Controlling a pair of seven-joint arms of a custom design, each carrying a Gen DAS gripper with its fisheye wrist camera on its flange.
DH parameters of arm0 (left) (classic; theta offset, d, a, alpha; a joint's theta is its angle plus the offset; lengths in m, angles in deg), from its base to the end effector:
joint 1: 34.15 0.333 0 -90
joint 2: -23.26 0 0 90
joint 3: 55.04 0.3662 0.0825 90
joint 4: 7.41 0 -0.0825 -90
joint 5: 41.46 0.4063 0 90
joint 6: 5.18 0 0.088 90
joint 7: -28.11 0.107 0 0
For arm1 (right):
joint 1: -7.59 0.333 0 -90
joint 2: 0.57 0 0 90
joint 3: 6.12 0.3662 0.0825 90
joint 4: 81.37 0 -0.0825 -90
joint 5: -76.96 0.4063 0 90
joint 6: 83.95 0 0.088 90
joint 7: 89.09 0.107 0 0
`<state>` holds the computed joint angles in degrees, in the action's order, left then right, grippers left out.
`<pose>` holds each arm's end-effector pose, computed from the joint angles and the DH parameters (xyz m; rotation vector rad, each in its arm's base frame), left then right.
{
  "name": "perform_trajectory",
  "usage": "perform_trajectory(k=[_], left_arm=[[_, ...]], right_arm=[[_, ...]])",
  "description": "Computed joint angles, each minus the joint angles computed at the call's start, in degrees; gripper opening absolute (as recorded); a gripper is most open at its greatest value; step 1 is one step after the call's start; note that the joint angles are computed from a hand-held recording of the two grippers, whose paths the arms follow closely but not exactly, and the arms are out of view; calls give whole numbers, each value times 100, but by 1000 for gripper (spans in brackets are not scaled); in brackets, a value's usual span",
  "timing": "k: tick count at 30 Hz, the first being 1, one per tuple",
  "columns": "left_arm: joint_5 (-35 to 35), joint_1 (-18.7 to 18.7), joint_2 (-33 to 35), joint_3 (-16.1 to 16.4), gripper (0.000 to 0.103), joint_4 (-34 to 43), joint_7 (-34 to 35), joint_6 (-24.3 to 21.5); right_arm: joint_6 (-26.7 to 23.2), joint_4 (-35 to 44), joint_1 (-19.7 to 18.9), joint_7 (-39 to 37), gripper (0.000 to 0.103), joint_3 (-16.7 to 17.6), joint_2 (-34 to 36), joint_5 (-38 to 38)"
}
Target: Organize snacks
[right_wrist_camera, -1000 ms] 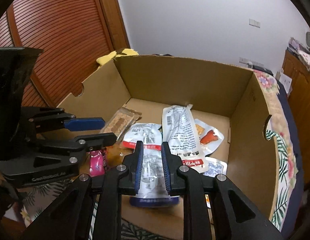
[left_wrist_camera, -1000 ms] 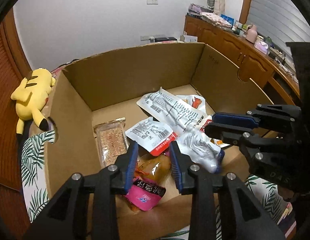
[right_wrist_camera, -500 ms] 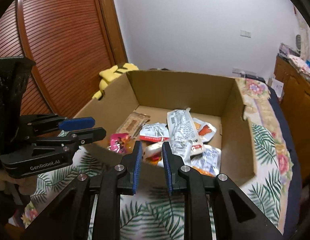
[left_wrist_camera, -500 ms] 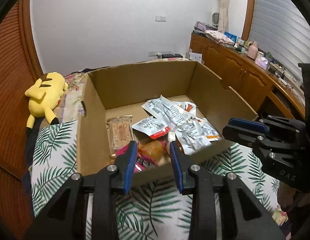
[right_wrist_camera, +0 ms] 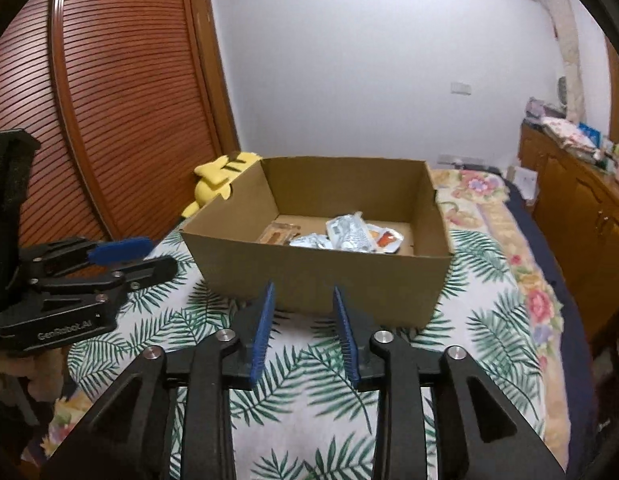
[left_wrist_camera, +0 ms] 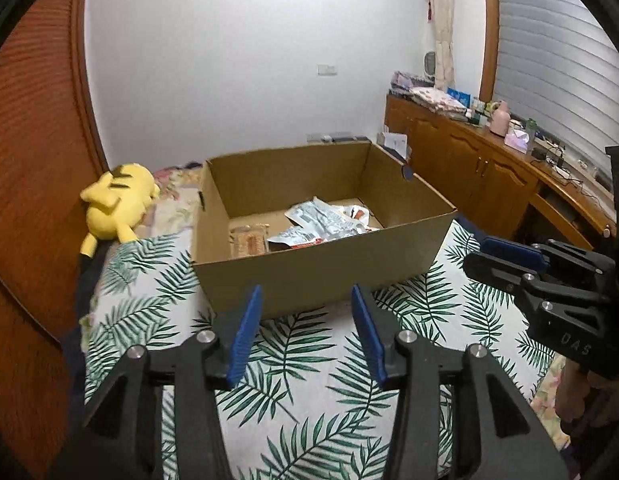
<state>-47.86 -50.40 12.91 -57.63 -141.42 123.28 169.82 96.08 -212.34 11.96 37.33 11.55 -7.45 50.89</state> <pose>0.5111 -0.1666 0.5530 -1.4424 1.9883 -0.9686 0.4974 0.2503 0.5479 -1.7464 1.3972 -0.6048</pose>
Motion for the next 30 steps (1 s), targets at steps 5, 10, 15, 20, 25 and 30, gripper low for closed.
perform_trajectory(k=[5, 10, 15, 20, 25, 30], left_arm=[[768, 533, -425, -440, 50, -450, -765, 351], [1399, 962, -810, -748, 72, -824, -1363, 719], [1757, 936, -1106, -659, 78, -1071, -1655, 913], [2153, 1711, -1431, -1300, 91, -1336, -2257, 1223], [2365, 1914, -1671, -1467, 96, -1542, -2607, 1335], [2497, 1574, -1827, -1169, 96, -1727, -2762, 1285]], right_arm=[[130, -240, -1277, 1115, 49, 1113, -469, -880], [395, -521, -2408, 1543, 80, 2120, -1044, -928], [587, -711, -2915, 1524, 91, 2614, -1450, -565], [675, -867, -3194, 1366, 103, 2952, -1825, -193], [671, -1009, -3143, 1116, 103, 3025, -2088, 171], [739, -1208, -3078, 930, 103, 3054, -2357, 592]])
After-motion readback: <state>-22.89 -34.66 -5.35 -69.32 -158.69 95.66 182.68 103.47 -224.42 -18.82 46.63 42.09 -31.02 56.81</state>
